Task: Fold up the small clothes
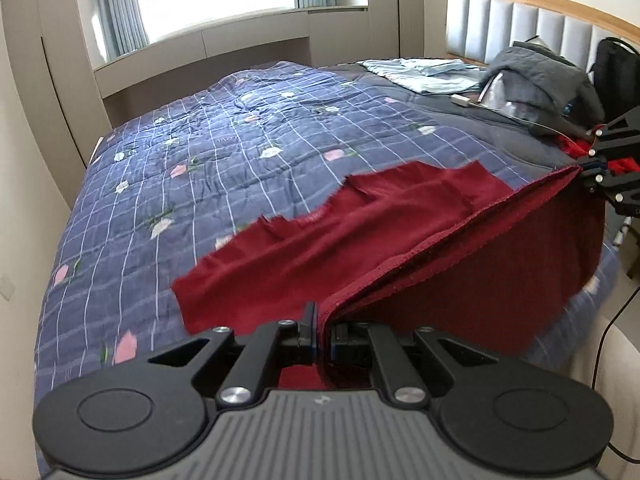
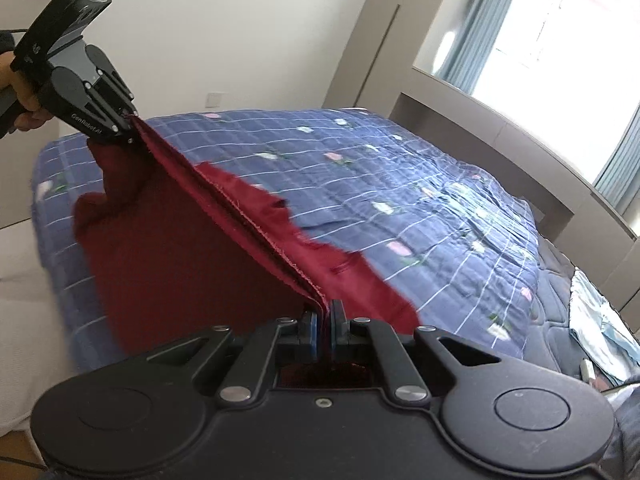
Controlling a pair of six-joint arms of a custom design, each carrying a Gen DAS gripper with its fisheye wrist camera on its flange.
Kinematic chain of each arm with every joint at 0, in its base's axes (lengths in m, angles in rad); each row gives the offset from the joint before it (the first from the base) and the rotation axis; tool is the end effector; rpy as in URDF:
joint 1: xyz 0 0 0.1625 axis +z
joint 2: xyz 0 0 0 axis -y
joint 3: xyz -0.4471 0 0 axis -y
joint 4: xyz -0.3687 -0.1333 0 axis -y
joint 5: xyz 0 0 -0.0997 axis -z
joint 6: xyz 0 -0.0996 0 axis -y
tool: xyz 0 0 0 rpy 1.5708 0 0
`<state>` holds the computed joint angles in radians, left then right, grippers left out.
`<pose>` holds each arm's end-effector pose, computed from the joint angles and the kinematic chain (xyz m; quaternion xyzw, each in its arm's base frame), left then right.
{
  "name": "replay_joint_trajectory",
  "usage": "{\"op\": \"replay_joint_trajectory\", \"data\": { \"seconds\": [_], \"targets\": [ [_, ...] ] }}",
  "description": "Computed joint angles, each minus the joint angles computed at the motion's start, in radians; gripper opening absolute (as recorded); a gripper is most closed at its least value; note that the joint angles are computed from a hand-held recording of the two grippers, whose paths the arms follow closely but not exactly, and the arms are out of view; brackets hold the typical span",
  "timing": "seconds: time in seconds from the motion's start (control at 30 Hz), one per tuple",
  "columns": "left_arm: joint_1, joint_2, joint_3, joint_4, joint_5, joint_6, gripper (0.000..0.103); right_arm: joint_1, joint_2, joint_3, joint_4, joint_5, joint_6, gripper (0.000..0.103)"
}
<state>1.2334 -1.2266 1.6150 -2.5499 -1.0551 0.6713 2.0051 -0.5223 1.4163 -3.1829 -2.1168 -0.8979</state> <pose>-0.0342 -0.6484 0.4273 0.3820 0.8458 -0.2370 0.2873 0.3894 -0.6456 0.0996 0.4826 -0.7674 0.2713 0.3234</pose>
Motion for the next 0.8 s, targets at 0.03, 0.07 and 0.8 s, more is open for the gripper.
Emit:
{"op": "replay_joint_trajectory", "data": {
  "seconds": [0.03, 0.07, 0.8],
  "targets": [
    [0.006, 0.034, -0.042, 0.007, -0.003, 0.006, 0.006, -0.010, 0.015, -0.045, 0.028, 0.001, 0.000, 0.006],
    [0.014, 0.068, -0.089, 0.020, -0.008, 0.013, 0.006, -0.023, 0.032, -0.097, 0.065, 0.003, 0.003, 0.006],
    [0.159, 0.671, -1.090, 0.591, 0.050, -0.005, 0.064, -0.195, 0.534, -1.102, 0.695, 0.027, 0.080, 0.011]
  ]
}}
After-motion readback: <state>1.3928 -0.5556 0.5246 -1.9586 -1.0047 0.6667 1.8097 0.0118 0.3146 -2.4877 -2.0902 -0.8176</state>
